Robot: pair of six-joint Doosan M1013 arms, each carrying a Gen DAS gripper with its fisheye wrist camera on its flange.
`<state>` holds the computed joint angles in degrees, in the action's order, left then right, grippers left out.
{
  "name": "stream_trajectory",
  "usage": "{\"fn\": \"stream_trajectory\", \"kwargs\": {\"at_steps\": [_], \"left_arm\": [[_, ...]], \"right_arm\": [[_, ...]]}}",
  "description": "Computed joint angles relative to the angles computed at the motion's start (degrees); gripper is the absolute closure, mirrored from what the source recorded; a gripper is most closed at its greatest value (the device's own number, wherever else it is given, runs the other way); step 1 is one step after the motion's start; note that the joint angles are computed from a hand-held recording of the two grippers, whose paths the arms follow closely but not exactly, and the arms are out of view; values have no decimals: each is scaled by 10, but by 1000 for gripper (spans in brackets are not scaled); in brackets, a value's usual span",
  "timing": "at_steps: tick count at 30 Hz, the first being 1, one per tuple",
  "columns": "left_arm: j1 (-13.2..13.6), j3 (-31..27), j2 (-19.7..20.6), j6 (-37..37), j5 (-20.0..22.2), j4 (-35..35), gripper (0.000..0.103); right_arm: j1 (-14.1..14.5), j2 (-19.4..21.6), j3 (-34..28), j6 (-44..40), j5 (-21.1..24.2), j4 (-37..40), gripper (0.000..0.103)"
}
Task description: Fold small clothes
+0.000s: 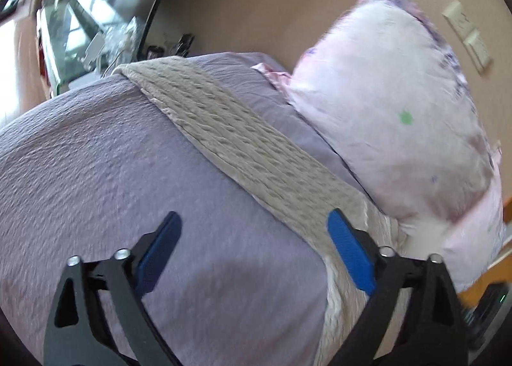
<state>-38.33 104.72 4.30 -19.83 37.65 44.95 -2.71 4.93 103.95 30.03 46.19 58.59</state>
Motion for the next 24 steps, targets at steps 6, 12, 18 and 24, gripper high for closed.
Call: {"fn": "stream_trajectory", "kwargs": {"at_steps": [6, 12, 18, 24], "left_arm": [[47, 9, -2, -28, -19, -26, 31], [102, 21, -4, -75, -66, -25, 51], [138, -13, 17, 20, -13, -94, 84], [69, -141, 65, 176, 169, -11, 95]], "right_arm": [[-52, -25, 37, -84, -14, 109, 39], [-93, -47, 68, -103, -21, 119, 31], [-113, -46, 80, -110, -21, 134, 30], [-137, -50, 86, -127, -14, 155, 30]]}}
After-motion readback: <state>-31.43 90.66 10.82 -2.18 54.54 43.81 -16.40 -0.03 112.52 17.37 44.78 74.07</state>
